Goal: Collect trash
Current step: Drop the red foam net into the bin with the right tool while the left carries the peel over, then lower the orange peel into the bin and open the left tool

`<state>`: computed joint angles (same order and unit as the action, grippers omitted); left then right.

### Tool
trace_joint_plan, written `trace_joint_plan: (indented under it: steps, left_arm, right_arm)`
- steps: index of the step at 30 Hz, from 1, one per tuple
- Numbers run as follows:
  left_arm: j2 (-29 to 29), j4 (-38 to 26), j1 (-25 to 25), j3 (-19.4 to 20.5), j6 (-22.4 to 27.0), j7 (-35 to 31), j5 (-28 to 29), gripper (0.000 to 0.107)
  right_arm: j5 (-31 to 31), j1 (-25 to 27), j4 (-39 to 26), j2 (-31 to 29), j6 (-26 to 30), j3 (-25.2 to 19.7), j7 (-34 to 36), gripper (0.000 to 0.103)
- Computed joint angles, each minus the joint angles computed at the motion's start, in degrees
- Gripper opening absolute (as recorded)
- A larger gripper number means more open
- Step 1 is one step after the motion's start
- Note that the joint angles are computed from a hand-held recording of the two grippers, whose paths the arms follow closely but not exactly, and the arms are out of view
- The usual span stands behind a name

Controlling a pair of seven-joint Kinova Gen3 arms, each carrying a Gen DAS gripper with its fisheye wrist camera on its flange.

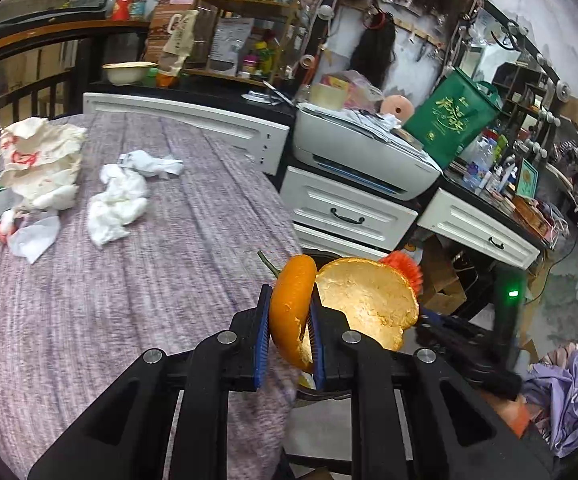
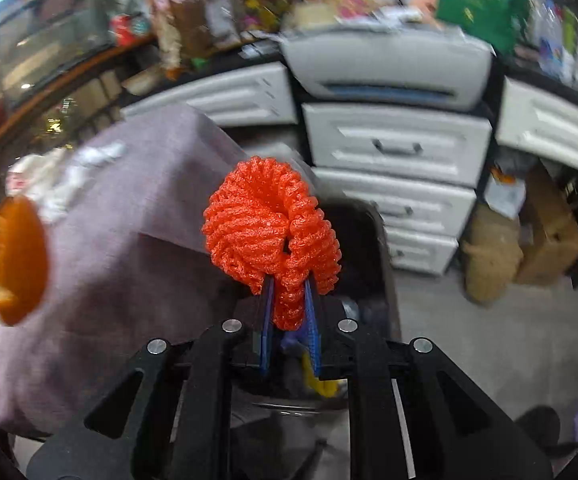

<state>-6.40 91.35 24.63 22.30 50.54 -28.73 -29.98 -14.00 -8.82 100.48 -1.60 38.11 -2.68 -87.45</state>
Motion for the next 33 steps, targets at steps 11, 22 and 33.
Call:
trace_joint_plan:
  steps: [11,22,33]
  left_arm:
    - [9.0,-5.7,7.2,-3.3,1.9,-3.2,-0.7,0.018]
    - [17.9,-12.6,15.0,-8.5,4.7,-10.4,0.9,0.018]
    - [27.4,-21.6,19.4,-13.5,10.8,-17.8,3.2,0.018]
  right_arm:
    - [-0.1,3.1,2.5,5.5,-1.4,0.8,-5.3,0.055]
    - [6.6,6.3,8.7,-3.0,-3.2,3.5,-11.7,0.062]
    - [3.1,8.4,11.2,-6.5,-1.1,6.5,-6.9,0.062]
